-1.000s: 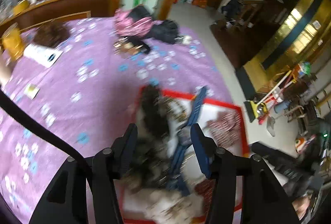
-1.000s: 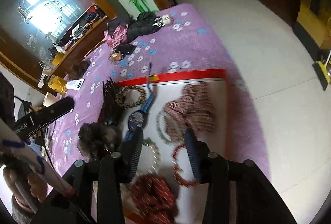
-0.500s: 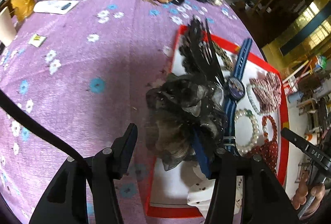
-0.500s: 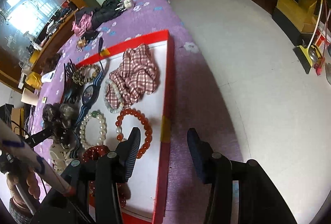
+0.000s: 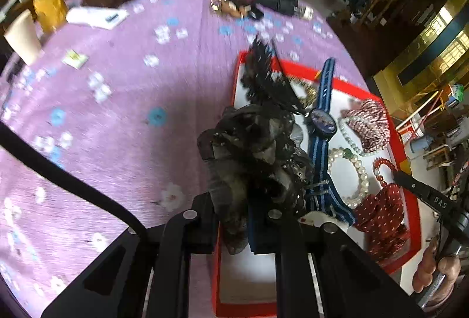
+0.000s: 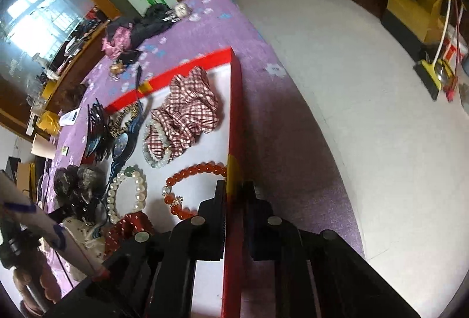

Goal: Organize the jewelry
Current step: 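Grasp the grey sheer scrunchie in the tray with the left tool and reposition it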

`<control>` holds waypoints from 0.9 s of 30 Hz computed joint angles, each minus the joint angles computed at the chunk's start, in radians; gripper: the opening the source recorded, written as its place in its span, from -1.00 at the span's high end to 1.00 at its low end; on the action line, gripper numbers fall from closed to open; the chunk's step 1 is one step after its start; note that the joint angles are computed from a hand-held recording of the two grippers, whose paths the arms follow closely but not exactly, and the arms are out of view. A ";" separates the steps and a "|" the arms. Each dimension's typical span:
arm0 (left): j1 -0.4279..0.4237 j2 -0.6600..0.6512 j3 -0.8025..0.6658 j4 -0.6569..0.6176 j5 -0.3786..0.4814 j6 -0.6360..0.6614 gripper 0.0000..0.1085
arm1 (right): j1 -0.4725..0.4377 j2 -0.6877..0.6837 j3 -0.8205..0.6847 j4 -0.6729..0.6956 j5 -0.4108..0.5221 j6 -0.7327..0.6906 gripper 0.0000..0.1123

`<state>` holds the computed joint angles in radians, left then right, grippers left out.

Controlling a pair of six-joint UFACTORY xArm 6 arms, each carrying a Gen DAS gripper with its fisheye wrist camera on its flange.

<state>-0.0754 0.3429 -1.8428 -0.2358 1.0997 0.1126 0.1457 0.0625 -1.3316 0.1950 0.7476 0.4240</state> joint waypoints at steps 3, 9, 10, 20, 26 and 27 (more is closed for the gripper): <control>0.027 -0.047 0.039 -0.006 -0.019 0.015 0.75 | 0.014 0.006 -0.023 0.010 -0.001 0.000 0.79; 0.092 -0.109 0.118 0.016 -0.033 0.020 0.75 | 0.080 0.058 -0.077 0.017 -0.012 0.015 0.78; 0.106 -0.118 0.135 0.014 -0.038 0.018 0.75 | 0.093 0.072 -0.095 0.011 -0.009 0.020 0.78; 0.237 -0.169 0.238 0.006 -0.070 0.018 0.75 | 0.206 0.197 -0.237 -0.007 0.024 0.029 0.79; 0.287 -0.151 0.256 -0.002 -0.043 0.019 0.75 | 0.250 0.262 -0.303 -0.018 0.063 0.044 0.80; 0.287 -0.142 0.250 0.009 -0.039 0.015 0.75 | 0.254 0.275 -0.317 -0.026 0.070 0.050 0.80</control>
<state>0.2120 0.2013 -1.5923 -0.2273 1.0608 0.1277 0.3998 0.3374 -1.6485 0.1691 0.8176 0.4742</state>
